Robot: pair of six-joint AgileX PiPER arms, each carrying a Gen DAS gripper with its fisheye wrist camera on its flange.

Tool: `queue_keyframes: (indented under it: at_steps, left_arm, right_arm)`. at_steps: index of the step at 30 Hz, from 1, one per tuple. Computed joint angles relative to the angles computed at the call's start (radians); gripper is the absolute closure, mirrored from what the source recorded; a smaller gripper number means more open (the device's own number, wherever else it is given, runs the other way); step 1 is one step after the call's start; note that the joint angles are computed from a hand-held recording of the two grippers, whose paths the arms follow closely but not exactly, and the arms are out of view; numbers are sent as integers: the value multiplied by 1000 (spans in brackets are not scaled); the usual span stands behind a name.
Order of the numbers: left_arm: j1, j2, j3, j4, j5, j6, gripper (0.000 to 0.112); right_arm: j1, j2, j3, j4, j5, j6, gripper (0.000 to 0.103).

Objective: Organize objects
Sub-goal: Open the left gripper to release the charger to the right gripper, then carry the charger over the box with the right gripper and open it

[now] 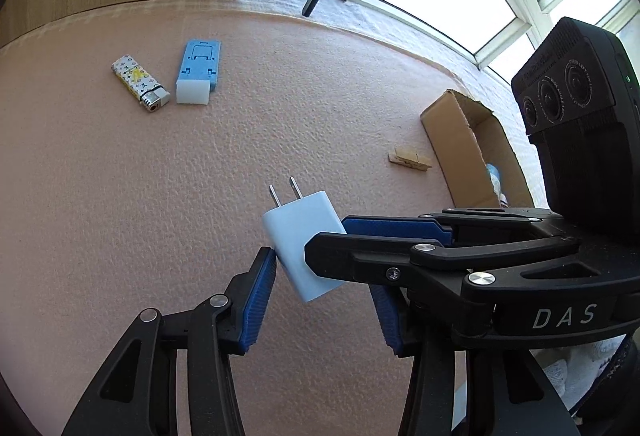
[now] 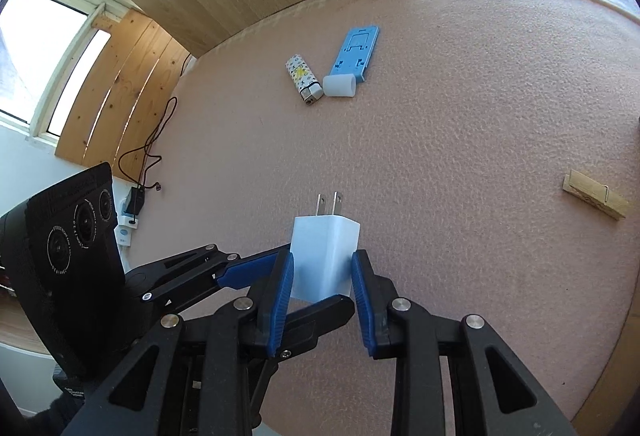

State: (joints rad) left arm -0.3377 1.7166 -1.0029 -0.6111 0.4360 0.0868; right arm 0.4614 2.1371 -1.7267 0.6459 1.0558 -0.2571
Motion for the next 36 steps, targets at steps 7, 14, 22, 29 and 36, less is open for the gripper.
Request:
queue_keyframes:
  at_steps: [7,14,22,29,36]
  left_arm:
    - [-138,74,-212,154,39,-155,62]
    - [-271,198,-450,199,104,-204,62]
    - [-388,385,-753,217,221,-231,62]
    - [-440,501,-942,228,295,-246,62]
    - [-463,559,-1051,275,356,-280,47]
  right_arm:
    - [-117,-156,131,2,-31,-30,76]
    - [-274,-306,281,7,-45,-76,76]
    - [-473,-431,451,27,-47,-159,76]
    - [-588,-467,508,38,-31,-206,76]
    - [-630,-504,539,36,-56,-228,68]
